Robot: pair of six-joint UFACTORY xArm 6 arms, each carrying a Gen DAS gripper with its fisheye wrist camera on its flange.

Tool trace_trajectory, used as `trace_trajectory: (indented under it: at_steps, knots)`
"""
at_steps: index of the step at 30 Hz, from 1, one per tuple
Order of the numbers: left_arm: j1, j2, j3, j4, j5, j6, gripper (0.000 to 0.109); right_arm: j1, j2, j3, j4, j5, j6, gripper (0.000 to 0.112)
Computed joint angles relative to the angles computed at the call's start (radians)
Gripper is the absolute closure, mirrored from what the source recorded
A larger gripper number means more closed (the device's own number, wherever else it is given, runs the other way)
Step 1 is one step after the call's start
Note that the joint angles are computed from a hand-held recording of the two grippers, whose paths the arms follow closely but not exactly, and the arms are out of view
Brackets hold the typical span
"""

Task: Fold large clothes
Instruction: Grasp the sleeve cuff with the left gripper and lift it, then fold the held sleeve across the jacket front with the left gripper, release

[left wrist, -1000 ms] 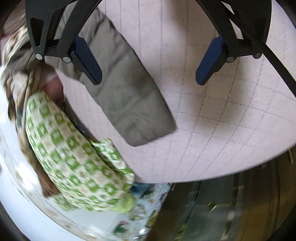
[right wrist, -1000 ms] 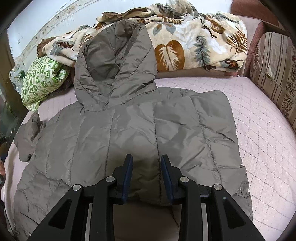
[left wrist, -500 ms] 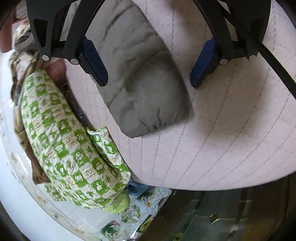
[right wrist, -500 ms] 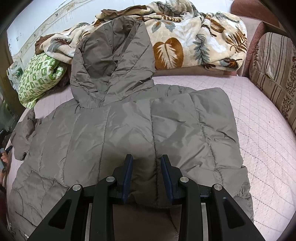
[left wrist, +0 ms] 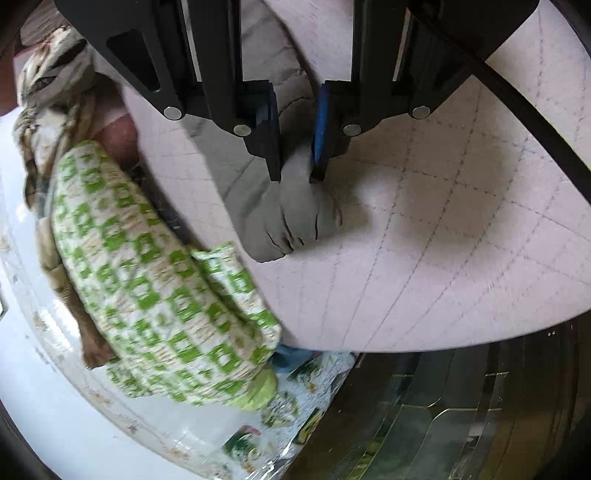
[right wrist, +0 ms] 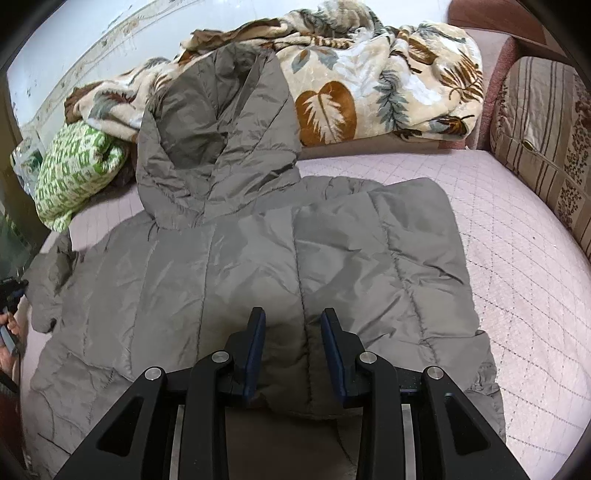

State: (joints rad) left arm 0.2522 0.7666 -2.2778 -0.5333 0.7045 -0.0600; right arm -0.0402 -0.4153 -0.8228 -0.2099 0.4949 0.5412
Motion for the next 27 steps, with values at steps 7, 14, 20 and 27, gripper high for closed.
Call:
trace_trajectory:
  at_steps: [7, 14, 20, 27]
  knots:
    - [-0.041, -0.259, 0.232, -0.025, -0.086, 0.126, 0.094, -0.021, -0.034, 0.014, 0.044, -0.021, 0.000, 0.079]
    - [-0.112, -0.453, 0.348, -0.039, -0.081, 0.190, 0.094, -0.044, -0.100, 0.038, 0.081, -0.045, -0.018, 0.079]
    - [-0.208, -0.568, 0.372, 0.010, -0.077, 0.175, 0.094, -0.087, -0.167, 0.070, 0.155, -0.059, -0.070, 0.079]
    - [-0.366, -0.660, 0.372, 0.098, -0.074, 0.146, 0.094, -0.144, -0.226, 0.096, 0.320, -0.058, -0.181, 0.079]
